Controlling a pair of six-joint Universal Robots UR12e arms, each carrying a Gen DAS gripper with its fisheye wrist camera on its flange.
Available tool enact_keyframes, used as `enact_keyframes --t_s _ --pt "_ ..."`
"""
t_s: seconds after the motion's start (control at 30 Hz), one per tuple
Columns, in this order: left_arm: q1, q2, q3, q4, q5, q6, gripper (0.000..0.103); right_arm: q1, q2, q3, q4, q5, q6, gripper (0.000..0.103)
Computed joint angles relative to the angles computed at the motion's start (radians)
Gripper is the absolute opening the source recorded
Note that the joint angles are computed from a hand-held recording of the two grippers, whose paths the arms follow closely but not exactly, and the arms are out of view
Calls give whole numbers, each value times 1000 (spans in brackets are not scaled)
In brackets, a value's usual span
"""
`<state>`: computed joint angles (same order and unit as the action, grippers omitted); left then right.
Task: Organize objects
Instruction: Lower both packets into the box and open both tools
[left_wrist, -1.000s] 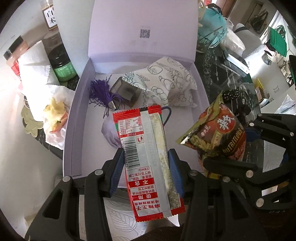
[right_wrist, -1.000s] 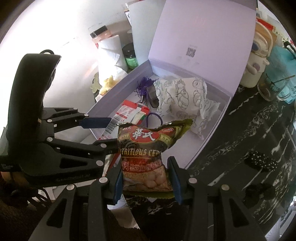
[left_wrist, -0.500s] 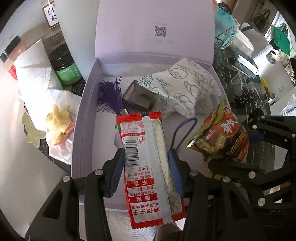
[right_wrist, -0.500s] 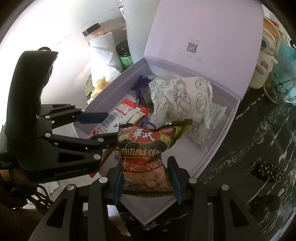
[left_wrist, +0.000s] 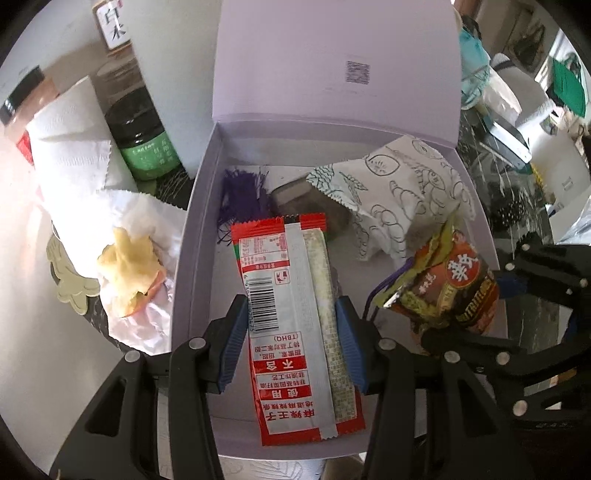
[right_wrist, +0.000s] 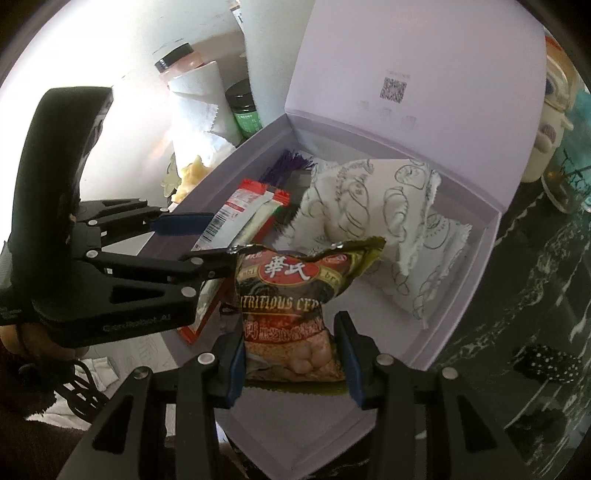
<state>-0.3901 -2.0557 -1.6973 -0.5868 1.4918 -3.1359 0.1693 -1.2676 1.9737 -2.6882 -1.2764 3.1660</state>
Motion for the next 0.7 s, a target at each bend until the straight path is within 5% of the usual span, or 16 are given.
enact_keyframes --t_s 0.7 --pt "1 -53 36 47 10 -58 47 3 26 -12 -16 -34 4 45"
